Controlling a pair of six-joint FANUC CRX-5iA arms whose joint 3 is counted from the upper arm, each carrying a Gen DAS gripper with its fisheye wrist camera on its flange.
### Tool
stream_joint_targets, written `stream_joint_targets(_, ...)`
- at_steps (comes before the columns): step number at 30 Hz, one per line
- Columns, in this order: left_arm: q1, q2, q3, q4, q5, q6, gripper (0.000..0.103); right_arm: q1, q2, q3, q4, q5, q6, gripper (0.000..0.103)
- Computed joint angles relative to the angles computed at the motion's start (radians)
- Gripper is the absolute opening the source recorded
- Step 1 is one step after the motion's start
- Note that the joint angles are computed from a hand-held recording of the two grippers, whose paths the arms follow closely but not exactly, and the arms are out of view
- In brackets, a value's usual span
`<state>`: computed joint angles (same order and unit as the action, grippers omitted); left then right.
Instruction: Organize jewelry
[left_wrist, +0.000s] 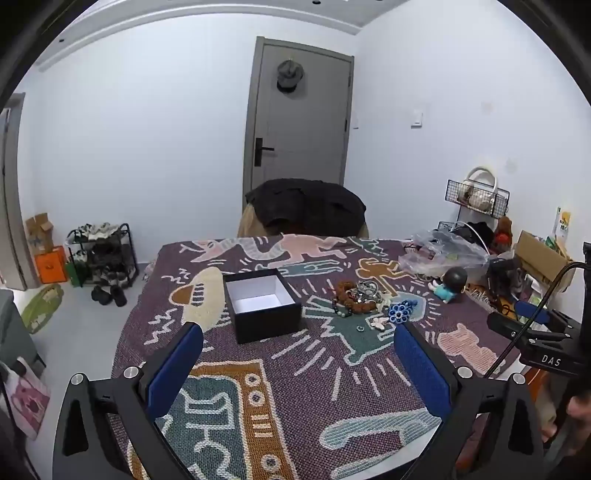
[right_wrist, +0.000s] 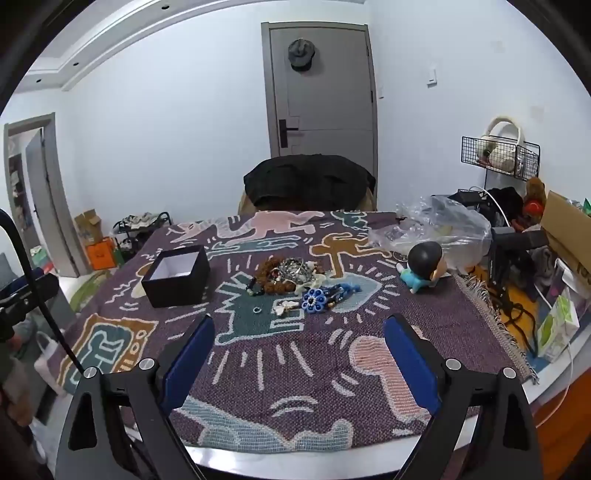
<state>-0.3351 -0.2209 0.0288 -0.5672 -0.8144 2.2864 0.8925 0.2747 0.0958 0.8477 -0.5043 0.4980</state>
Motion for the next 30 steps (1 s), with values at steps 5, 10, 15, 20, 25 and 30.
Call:
stream_joint_targets(5, -0.011, 0.004, 0.007, -0.009, -0.013, -0.001, 0.103, -0.005, -0.002, -0.006, 0.003, 0.007, -0.007, 0.093)
stream_joint_targets(10, -0.009, 0.001, 0.004, -0.005, -0.008, -0.001, 0.103, -0.003, -0.004, -0.001, -0.005, 0.001, 0.009, 0.093)
stream_joint_targets(15, -0.004, -0.001, 0.001, 0.002, -0.002, -0.003, 0.103, -0.007, -0.012, -0.002, -0.004, 0.002, 0.012, 0.093)
stream_joint_targets(20, 0.001, -0.007, -0.007, 0.006, 0.009, 0.005, 0.103, 0.000, -0.005, 0.000, -0.003, -0.005, -0.003, 0.093)
stream_joint_targets(25, 0.003, -0.009, -0.009, 0.009, 0.010, 0.002, 0.103, 0.000, -0.005, 0.009, -0.023, -0.012, 0.014, 0.093)
stream_joint_targets(30, 0.004, -0.012, -0.014, 0.009, 0.016, 0.007, 0.103, 0.001, -0.005, 0.010, -0.019, -0.020, 0.011, 0.093)
